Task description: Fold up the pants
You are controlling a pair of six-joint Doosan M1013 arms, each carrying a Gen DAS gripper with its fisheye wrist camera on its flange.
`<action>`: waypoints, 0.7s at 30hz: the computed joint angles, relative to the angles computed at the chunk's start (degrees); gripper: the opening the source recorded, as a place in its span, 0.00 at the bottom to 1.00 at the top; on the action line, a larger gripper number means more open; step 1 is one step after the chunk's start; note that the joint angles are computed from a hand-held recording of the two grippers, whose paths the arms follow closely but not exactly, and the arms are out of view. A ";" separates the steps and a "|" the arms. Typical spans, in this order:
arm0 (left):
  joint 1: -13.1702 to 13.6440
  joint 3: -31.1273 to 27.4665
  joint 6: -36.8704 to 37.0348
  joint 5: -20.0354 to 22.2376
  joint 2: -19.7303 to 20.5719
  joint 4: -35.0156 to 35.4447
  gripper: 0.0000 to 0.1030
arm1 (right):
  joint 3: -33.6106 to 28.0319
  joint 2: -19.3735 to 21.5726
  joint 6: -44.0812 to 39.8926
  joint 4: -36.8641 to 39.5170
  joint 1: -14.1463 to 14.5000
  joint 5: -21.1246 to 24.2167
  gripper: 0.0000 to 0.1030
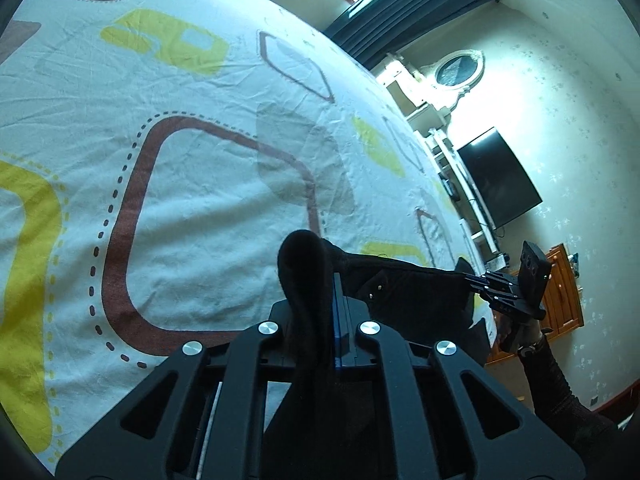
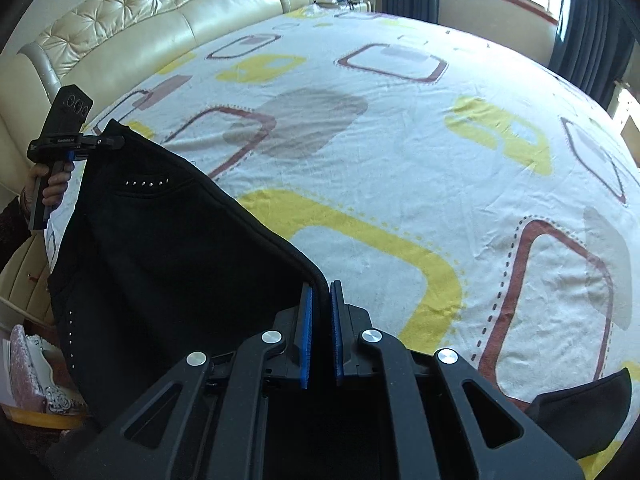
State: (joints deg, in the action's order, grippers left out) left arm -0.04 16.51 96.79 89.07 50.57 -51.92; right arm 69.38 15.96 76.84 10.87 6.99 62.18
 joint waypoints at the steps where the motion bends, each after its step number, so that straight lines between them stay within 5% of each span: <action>1: 0.29 2.37 1.58 -1.51 -1.29 -1.56 0.08 | 0.98 -1.19 0.52 -0.87 0.36 -2.06 0.08; 10: 3.05 24.97 15.64 -7.76 -13.54 -12.86 0.08 | 14.75 -13.13 1.31 -11.39 5.98 -15.77 0.08; 15: 3.98 37.28 21.27 -7.47 -20.04 -11.03 0.11 | 22.61 -17.13 1.23 -14.63 8.42 -16.20 0.08; 21: 6.15 50.95 20.79 -9.97 -25.89 -13.03 0.28 | 28.49 -19.55 -0.06 -12.43 9.22 -16.36 0.11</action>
State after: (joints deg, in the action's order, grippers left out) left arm 6.11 67.46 117.57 79.10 24.68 -64.95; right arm 97.87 -3.59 76.77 -1.56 16.21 45.82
